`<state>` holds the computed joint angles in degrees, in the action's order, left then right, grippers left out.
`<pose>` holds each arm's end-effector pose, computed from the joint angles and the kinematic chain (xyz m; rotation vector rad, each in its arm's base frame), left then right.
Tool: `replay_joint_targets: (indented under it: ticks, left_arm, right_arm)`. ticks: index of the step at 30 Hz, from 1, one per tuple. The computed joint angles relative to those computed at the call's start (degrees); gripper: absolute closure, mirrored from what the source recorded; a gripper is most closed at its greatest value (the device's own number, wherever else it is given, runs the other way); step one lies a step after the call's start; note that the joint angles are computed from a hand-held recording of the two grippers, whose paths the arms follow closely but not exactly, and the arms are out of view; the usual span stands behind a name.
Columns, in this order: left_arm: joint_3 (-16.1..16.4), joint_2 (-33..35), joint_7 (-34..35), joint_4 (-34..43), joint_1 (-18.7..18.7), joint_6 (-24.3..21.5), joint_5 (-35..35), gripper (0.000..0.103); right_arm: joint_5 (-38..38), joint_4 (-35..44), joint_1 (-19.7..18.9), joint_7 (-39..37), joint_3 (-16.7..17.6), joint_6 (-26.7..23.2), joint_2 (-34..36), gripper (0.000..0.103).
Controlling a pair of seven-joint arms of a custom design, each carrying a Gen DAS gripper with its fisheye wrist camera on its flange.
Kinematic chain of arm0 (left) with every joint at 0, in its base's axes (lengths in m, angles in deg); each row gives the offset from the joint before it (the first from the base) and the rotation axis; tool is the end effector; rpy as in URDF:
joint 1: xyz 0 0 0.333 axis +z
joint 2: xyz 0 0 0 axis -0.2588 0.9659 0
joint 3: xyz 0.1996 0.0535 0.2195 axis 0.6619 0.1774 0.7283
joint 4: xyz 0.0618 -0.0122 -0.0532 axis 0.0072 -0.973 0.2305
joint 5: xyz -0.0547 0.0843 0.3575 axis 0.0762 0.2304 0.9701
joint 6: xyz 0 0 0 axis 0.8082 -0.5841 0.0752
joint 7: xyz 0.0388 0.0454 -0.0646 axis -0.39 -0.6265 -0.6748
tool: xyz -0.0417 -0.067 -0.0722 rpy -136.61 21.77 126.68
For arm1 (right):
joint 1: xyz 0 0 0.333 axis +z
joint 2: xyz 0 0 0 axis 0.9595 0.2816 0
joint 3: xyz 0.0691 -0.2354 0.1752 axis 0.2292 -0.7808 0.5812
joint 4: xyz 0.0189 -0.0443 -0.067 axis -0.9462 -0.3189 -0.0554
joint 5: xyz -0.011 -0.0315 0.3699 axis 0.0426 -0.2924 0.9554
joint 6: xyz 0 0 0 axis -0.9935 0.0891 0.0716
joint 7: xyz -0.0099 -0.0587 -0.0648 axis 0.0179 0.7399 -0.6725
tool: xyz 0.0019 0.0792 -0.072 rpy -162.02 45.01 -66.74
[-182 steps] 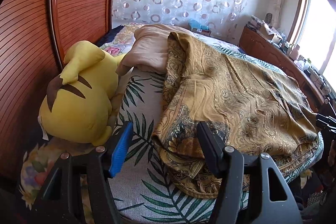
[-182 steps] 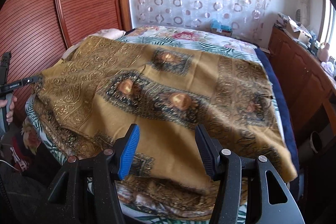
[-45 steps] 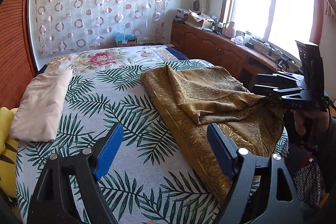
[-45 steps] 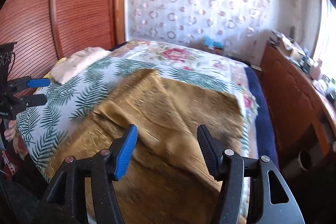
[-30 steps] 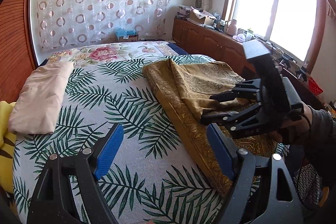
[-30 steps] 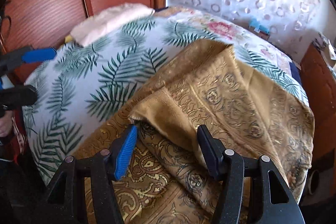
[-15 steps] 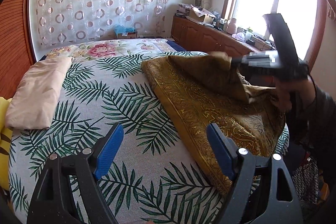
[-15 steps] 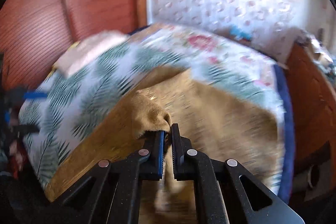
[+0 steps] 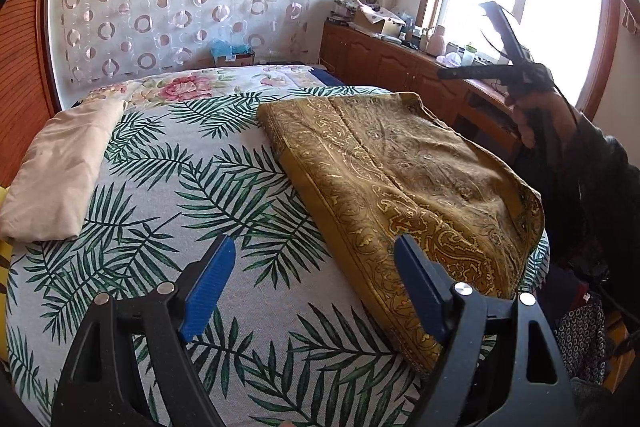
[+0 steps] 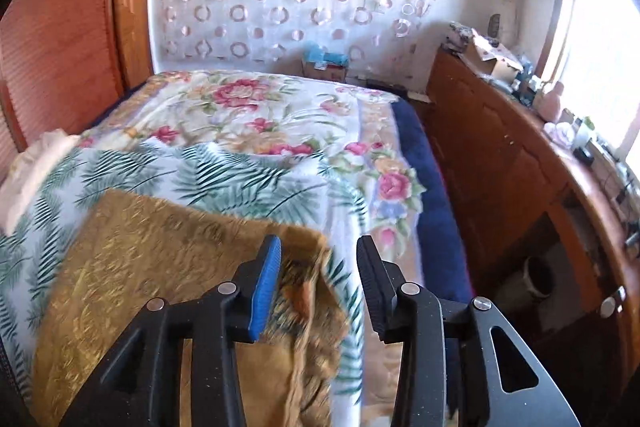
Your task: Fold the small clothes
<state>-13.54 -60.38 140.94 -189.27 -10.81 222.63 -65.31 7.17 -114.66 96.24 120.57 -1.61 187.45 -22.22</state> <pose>0.3966 -0.2044 0.4344 -1.6832 1.8443 -1.0527 0.6672 0.3137 0.4919 -2.0918 1.2249 -0.7463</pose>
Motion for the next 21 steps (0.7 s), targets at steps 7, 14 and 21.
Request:
replay_joint_targets:
  ticks: [7, 14, 21]
  left_arm:
    - [-1.54, 1.95, -0.05, 1.52, 0.54, -0.57, 0.74, 0.021]
    - [-5.62, 3.87, -2.22, 3.81, 4.18, -2.02, 4.17, 0.021]
    - [-8.8, 4.8, -6.59, 5.26, 7.22, -3.41, 9.86, 0.021]
  right_arm:
    - [4.86, -23.56, -5.08, -6.57, 4.93, 7.86, -11.8, 0.062]
    - [13.25, -40.94, -8.71, -12.22, 7.77, 14.05, -22.29, 0.062]
    - [15.09, -49.42, -5.96, -13.3, 6.08, 16.91, -29.56, 0.062]
